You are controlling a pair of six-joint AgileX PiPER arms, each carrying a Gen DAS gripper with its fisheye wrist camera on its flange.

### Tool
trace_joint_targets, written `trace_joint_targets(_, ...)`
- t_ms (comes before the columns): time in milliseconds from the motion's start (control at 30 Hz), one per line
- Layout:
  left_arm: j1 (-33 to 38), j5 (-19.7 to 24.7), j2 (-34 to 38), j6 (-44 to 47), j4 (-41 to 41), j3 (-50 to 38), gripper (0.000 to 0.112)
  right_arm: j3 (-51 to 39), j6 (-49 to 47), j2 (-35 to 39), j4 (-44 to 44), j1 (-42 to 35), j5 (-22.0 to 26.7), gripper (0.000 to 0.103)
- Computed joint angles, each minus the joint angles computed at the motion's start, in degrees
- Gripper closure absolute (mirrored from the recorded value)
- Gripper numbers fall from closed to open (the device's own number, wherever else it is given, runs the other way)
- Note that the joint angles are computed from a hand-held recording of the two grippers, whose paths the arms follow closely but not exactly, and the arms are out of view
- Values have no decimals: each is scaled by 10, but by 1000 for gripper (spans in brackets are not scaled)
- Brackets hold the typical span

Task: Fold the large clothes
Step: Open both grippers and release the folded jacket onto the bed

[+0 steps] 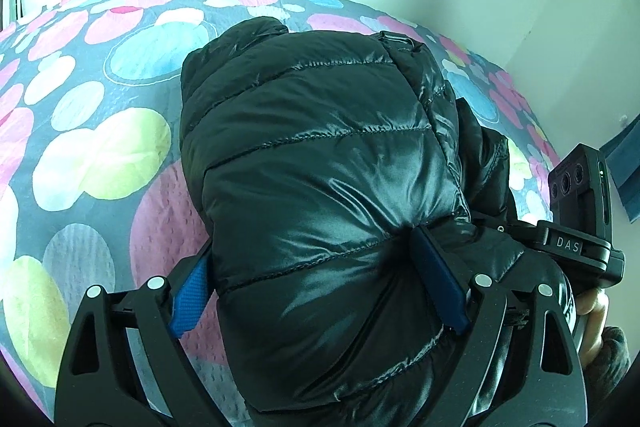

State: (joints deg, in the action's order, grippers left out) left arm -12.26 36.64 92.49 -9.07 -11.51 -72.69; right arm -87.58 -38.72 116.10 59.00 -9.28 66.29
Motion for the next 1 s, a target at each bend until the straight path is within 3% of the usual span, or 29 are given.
trace_joint_targets(100,-7,0,-7,-21,24,0,21,7,-6,-1,10,-3,-7,48)
trace_joint_targets(400,-33,-6,-19,-103,132,1,17,31,-11,-32,11,-19,-13,42)
trace_joint_targets(567,-73,15,-41,-209,260,5,17,86,-25,-103,-8,-37,-50,39)
trace_joint_targets(833,-170,94,-123,-407,448,33,17,194,2,-279,-105,-28,-174,34)
trace_joint_targets(1000,-257,189,-162,-514,539,34,17,253,32,-389,-169,-5,-227,26)
